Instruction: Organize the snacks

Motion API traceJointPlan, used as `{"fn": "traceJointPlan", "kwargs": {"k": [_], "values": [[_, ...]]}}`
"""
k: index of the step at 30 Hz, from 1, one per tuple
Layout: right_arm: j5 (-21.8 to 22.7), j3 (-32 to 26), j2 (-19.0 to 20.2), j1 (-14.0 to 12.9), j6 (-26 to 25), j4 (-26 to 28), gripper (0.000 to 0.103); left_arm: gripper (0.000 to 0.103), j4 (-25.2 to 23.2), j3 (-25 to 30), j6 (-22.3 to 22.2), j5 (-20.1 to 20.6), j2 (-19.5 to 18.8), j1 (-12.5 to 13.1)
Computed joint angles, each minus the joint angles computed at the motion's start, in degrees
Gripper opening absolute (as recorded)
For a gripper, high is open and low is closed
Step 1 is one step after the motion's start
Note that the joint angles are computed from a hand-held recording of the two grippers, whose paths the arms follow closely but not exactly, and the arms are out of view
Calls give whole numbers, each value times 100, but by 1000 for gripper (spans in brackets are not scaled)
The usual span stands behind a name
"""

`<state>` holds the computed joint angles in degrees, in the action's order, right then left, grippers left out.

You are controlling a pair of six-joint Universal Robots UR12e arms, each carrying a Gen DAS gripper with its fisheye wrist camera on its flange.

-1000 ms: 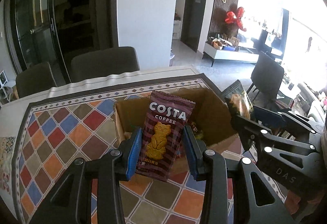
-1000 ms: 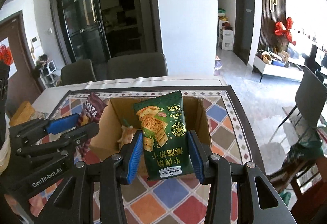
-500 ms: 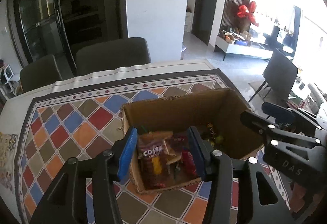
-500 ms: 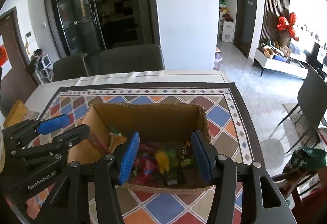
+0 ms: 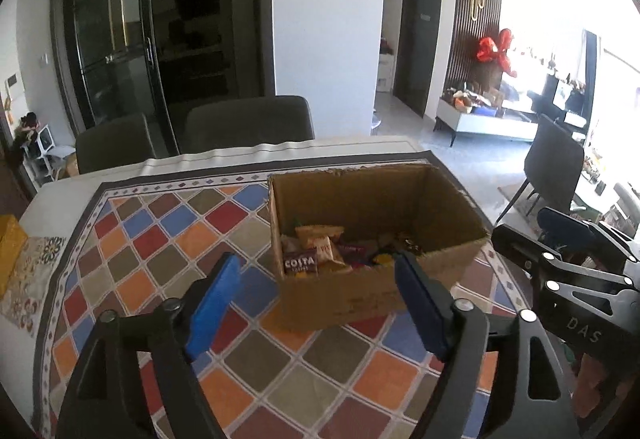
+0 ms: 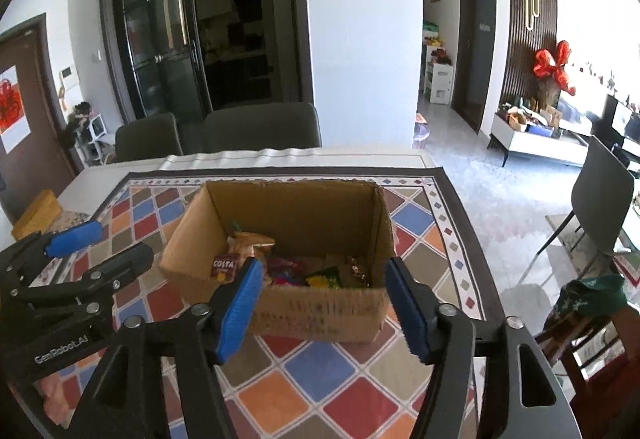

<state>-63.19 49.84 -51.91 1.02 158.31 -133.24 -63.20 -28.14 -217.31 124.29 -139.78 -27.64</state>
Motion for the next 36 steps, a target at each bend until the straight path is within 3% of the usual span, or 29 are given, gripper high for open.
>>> {"fn": "traceJointPlan", "kwargs": {"k": [7, 16, 25, 32, 36], "values": [[111, 1005, -573, -142, -12, -912, 77, 96, 478, -718, -157, 600, 369, -271], [386, 1950, -1100, -362, 157, -1620, 86, 103, 864, -1329, -230, 1501, 608, -635], [701, 2693, -1513, -595, 254, -2151, 92, 103, 1166, -1612, -204, 1627, 726, -816], [747, 2924, -1681, -678, 194, -2245, 93, 103, 1090, -1639, -240, 2005, 734, -942], [779, 2975, -1718, -708, 225, -2297, 93, 103, 1309, -1654, -68, 2115, 723, -984]]}}
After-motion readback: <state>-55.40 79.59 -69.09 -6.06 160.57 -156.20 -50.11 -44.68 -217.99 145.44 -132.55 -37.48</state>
